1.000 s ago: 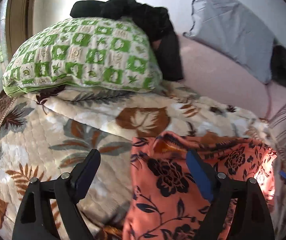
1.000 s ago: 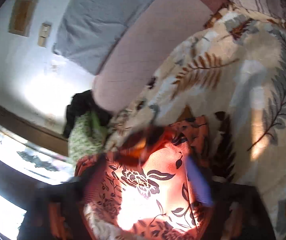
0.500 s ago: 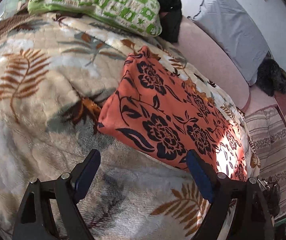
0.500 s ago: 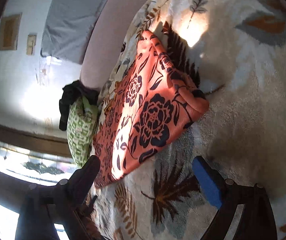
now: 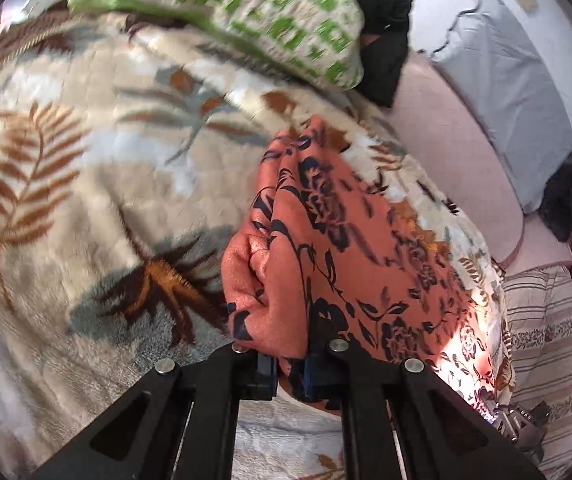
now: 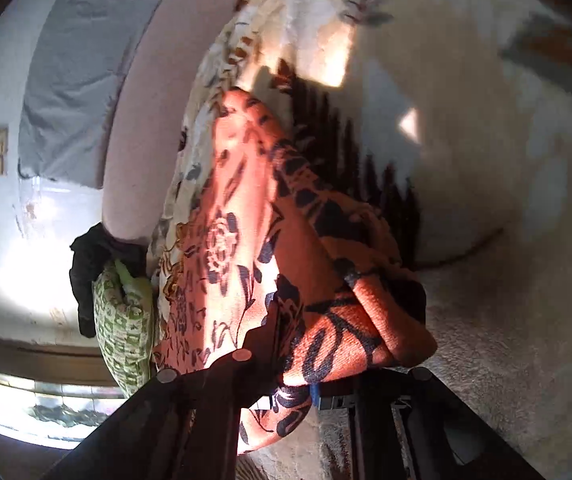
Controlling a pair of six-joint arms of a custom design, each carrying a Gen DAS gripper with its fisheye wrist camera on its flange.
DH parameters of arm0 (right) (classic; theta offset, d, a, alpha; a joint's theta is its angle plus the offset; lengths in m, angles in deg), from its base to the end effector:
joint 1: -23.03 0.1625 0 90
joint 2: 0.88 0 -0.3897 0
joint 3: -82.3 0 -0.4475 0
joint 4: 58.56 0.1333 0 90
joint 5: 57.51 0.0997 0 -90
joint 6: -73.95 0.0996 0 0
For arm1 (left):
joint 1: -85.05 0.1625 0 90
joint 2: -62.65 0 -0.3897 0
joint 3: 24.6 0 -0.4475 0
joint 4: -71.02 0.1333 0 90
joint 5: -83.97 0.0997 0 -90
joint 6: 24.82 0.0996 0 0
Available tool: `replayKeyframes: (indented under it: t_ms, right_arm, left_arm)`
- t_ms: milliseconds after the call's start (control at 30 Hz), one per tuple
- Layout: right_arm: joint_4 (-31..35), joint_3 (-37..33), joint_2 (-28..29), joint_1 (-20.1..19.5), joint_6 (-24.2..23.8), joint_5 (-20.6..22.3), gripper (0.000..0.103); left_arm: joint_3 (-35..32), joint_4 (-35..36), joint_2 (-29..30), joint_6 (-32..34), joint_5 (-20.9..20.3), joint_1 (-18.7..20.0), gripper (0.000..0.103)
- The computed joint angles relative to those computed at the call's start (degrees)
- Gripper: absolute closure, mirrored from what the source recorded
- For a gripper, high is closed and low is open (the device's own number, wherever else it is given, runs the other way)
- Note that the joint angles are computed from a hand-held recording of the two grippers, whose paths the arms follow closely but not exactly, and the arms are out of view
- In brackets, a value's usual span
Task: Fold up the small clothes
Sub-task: 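Lay the lifted hem over the collar with both grippers and release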
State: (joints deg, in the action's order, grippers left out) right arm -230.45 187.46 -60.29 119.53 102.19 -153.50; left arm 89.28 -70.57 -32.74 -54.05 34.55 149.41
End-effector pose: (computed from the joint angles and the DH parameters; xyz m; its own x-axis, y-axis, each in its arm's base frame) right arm 0.1956 -0.6314 0.1562 -0.9199 0.3343 -0.2048 0.3903 0.7312 -0.5594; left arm -0.0432 -0.5479 0.3996 -0.9087 -0.3615 -0.2089 -0.0931 0.6632 -0.7427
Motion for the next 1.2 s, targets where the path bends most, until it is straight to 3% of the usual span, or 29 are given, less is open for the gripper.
replayKeyframes:
  t_ms: [100,167,300,367,433,500,533,600,667,733,867,967,1067,1133,1167,1200]
  right_arm:
    - [-0.3,0.4,-3.2,2.9,-4.7,-1.3,0.095]
    - [-0.8,2.0,-5.9,4.0,-4.8,-1.5,0.095]
    - [-0.7,9.9,-14.2,4.5,-4.7,0.2,0.095]
    - [1.6,14.8,-19.0,4.8,-5.9,-1.4,0.094]
    - [3.6,19.8,-22.5,3.2,-7.7,-3.0,0.090]
    - [10.0,22.5,-24.3,-0.1,-7.3,-4.7,0.071]
    - [10.6,24.1,-25.2,-2.3,-7.5,-3.1,0.063]
    - [9.4,26.3,-28.6,-3.7,-8.6,-1.9,0.063]
    - [10.0,25.8,-30.4,-1.7,-8.6,-7.6,0.043]
    - [7.9,24.4,-31.0,-0.4,-10.2,-8.9,0.038]
    - [9.8,17.4,-26.4,-0.2,-16.2,1.1,0.034]
    - [14.4,9.3,-18.5,0.4,-19.2,6.5,0.031]
    - [19.1,0.5,-9.3,-0.5,-19.5,10.8,0.031]
    - [19.1,-4.2,-4.0,-0.8,-17.3,7.7,0.031]
    - [19.4,-6.4,-1.7,-1.1,-16.5,5.4,0.030]
    - [20.2,-8.7,0.4,-1.8,-17.0,5.3,0.030]
  left_arm:
    - [3.1,-1.4,-4.2,2.3,4.2,-6.2,0.095]
    - [6.3,-0.7,-8.6,2.0,6.9,-10.4,0.095]
    - [14.8,13.4,-22.9,-9.3,10.4,-17.9,0.094]
    - [19.6,21.9,-30.4,-15.7,10.9,-19.3,0.089]
    - [22.0,29.7,-32.9,-19.3,8.3,-16.2,0.073]
    - [22.5,31.9,-33.3,-20.4,3.7,-10.9,0.070]
    - [22.9,30.8,-34.6,-19.5,3.6,-11.0,0.070]
    - [21.5,35.8,-35.1,-22.1,9.5,-14.1,0.060]
    - [21.1,37.1,-35.8,-22.2,16.3,-17.6,0.054]
    - [20.0,34.2,-34.1,-18.4,19.0,-19.0,0.047]
    - [18.5,23.4,-27.3,-6.7,17.1,-18.4,0.040]
    - [18.1,15.4,-22.3,0.1,13.1,-16.7,0.038]
    - [17.8,14.0,-18.5,2.9,10.7,-14.4,0.037]
    - [16.8,19.6,-15.4,-1.4,12.1,-11.4,0.037]
    - [16.8,20.4,-14.6,-1.3,11.4,-9.9,0.038]
    - [18.0,18.7,-15.2,1.1,13.0,-10.8,0.037]
